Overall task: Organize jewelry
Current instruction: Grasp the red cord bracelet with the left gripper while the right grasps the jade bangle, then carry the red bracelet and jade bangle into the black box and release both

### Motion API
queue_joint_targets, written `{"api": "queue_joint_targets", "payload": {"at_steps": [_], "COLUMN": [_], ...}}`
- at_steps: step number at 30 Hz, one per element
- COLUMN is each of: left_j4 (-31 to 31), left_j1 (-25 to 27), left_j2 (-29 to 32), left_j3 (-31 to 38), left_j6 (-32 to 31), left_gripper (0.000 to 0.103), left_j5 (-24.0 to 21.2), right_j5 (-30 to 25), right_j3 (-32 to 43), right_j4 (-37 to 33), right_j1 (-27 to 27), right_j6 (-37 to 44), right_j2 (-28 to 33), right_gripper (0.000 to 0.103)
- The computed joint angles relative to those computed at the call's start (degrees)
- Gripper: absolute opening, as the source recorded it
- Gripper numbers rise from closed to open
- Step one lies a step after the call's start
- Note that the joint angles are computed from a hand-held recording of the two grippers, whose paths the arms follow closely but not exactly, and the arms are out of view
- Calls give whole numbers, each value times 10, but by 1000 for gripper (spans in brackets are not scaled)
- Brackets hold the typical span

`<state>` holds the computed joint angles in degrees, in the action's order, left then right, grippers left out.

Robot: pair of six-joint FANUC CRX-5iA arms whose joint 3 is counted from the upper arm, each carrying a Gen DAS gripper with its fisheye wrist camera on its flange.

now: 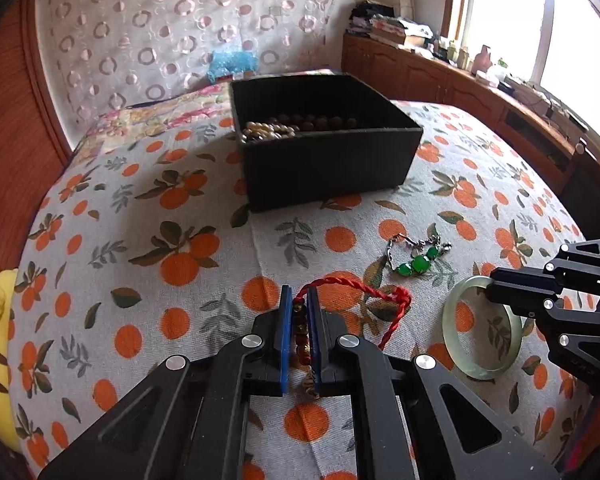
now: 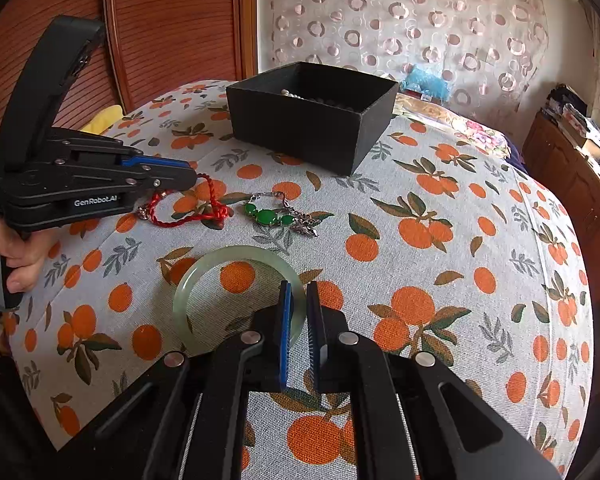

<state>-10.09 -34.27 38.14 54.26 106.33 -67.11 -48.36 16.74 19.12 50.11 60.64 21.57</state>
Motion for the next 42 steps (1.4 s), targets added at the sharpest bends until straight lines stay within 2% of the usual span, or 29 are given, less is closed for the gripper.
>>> {"api": "queue_joint_targets", "payload": {"at_steps": [9,17,23,32,42], "left_j4": [-35,-55,-70,-66,-70], "left_j1": [-7,-11,-9,1,6], "left_j2": [-91,-110,-113,-106,-78], "left_j3": [-110,-119,-111,-99,-44], "left_j6": [58,75,79,78,62], "left_gripper": [6,6,6,6,6], "left_j5": [91,115,121,133,113], "right_j5": [0,-3,6,-14,-59], "right_j3": [0,5,17,103,291], "right_j4": [0,19,61,83,53], "right_j1": [0,5,9,0,-32], "right_j6": [0,3,-5,26,51], "right_j2": [-1,6,8,44,155], "right_gripper": [9,8,8,8,8]}}
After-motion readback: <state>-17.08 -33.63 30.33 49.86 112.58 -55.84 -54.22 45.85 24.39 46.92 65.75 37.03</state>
